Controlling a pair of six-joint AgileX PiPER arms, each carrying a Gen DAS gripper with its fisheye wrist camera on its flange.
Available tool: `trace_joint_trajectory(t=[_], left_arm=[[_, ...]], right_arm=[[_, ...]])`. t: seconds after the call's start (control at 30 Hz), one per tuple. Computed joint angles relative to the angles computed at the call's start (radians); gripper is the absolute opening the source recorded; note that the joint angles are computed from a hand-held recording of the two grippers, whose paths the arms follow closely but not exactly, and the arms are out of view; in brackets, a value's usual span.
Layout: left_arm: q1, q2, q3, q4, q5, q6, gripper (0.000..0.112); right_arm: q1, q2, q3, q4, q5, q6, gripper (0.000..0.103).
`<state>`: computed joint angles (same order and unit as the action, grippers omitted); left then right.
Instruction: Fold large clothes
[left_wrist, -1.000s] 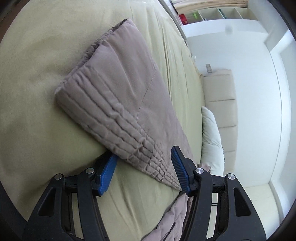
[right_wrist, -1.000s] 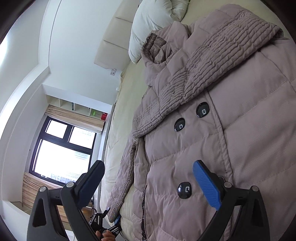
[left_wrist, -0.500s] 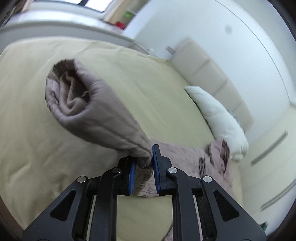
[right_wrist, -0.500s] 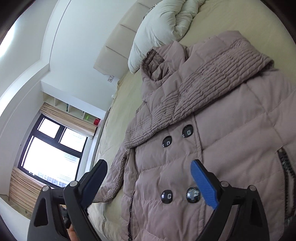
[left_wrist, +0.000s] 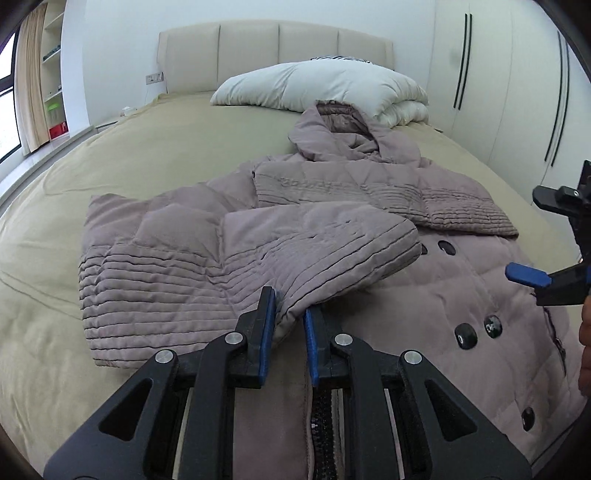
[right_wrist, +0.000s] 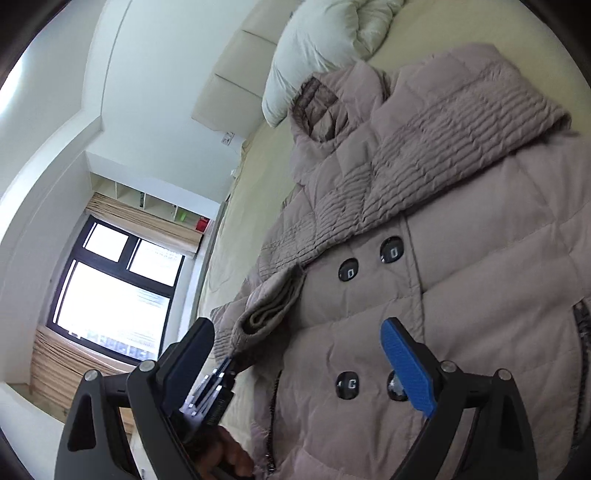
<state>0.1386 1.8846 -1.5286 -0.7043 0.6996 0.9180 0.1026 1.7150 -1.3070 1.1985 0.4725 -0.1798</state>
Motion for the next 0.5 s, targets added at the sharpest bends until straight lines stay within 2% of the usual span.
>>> trace_joint_trajectory(t=[0.07, 0.17, 0.2, 0.3, 0.43, 0.5], left_arm=[[0.025, -0.013, 0.031, -0.057, 0.003, 0.057, 0.014], [0.011, 0.025, -0.015, -0.086, -0.019, 0.072, 0.014], [0.039, 0.01, -0.001, -0.091, 0.013, 0.103, 0.014], [0.049, 0.021, -0.037, -0.082, 0.041, 0.105, 0.014], [0.058, 0.013, -0.022, -0.107, 0.047, 0.151, 0.014], [0.064, 0.017, -0.032, -0.112, 0.056, 0.155, 0.014]], right_arm=[[-0.004, 0.064, -0.052, 0.068, 0.046, -0.034, 0.094], [0.003, 0.176, -0.174, 0.092, 0.117, -0.01, 0.093], [0.006, 0.22, -0.222, 0.105, 0.149, 0.004, 0.093], [0.013, 0.352, -0.351, 0.204, 0.25, 0.01, 0.093], [0.043, 0.485, -0.531, 0.169, 0.287, 0.115, 0.093], [0.052, 0.549, -0.621, 0.153, 0.303, 0.171, 0.085]])
